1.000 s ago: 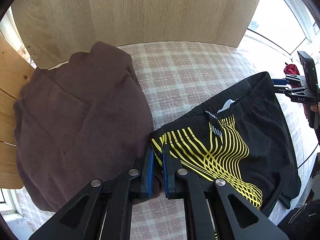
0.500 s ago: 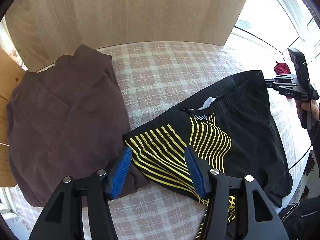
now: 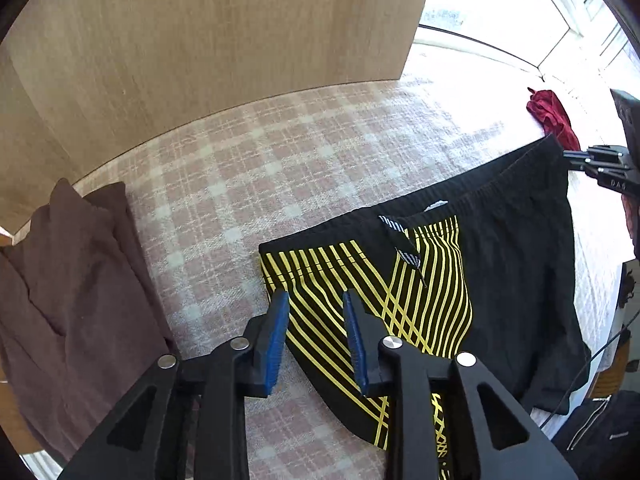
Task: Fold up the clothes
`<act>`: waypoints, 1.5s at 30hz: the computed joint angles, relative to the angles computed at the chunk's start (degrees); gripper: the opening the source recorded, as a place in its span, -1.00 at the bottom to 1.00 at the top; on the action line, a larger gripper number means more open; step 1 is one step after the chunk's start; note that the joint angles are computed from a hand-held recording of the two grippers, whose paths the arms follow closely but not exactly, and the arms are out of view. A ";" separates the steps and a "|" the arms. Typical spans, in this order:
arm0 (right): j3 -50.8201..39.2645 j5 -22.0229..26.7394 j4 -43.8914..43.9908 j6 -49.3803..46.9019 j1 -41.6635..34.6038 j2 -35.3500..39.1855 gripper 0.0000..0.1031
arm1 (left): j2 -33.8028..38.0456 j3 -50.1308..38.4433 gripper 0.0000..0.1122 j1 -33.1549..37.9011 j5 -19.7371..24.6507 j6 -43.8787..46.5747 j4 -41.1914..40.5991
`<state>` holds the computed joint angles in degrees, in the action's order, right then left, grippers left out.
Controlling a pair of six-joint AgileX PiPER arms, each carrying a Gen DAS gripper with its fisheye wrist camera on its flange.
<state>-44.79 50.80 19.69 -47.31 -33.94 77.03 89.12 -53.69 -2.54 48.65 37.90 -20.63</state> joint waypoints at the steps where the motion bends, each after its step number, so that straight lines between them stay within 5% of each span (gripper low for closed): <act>1: 0.38 -0.90 0.74 -0.50 0.12 0.27 -0.62 | -0.77 0.20 -0.24 -0.57 -0.20 -0.75 0.36; 3: 0.81 -2.19 2.12 -1.20 0.45 0.86 -0.49 | -1.51 0.57 0.05 -2.21 -0.60 -2.95 0.11; 6: 0.82 -2.69 1.54 -0.51 1.15 1.37 -0.44 | 1.18 0.09 0.12 -7.54 -3.00 -7.67 1.76; 12: 1.08 -2.73 2.41 -1.54 -0.01 -0.21 -0.44 | 7.68 -0.10 0.12 -16.00 -8.51 -15.85 6.33; 14: 1.17 -2.91 2.31 -1.62 -0.23 -0.43 -0.44 | 7.11 2.40 0.03 -18.33 -13.26 -17.42 10.31; 15: 1.28 -3.02 2.36 -1.75 -0.45 -0.50 -0.44 | 6.59 3.28 -0.18 -18.09 -14.39 -16.81 10.42; 17: 1.50 -3.27 2.54 -2.03 -0.90 -0.51 -0.44 | 6.39 3.02 -0.68 -14.88 -12.52 -10.90 4.72; 20: 1.56 -3.54 2.94 -2.10 -1.22 -0.12 -0.44 | 5.77 3.36 -0.93 -10.00 -10.68 -4.00 -1.08; 25: 0.92 -2.09 3.95 -3.03 -1.20 0.62 -0.26 | 3.70 2.56 -0.96 3.00 -0.78 9.07 -14.53; 29: 0.84 -3.52 3.20 -2.98 1.26 0.80 -0.18 | 2.61 -0.28 -0.98 13.39 6.72 11.74 -15.90; 35: -3.09 -2.79 9.36 -3.78 5.97 6.83 -0.18 | 4.99 -1.35 -0.94 22.01 6.82 11.66 -7.46; 45: -11.91 -2.13 11.52 1.23 20.68 20.51 -0.18 | 6.38 1.25 -0.90 20.90 3.13 13.13 -6.41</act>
<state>-56.70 48.67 31.21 -46.08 -13.26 97.55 95.51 -52.45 18.36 51.78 51.02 -27.05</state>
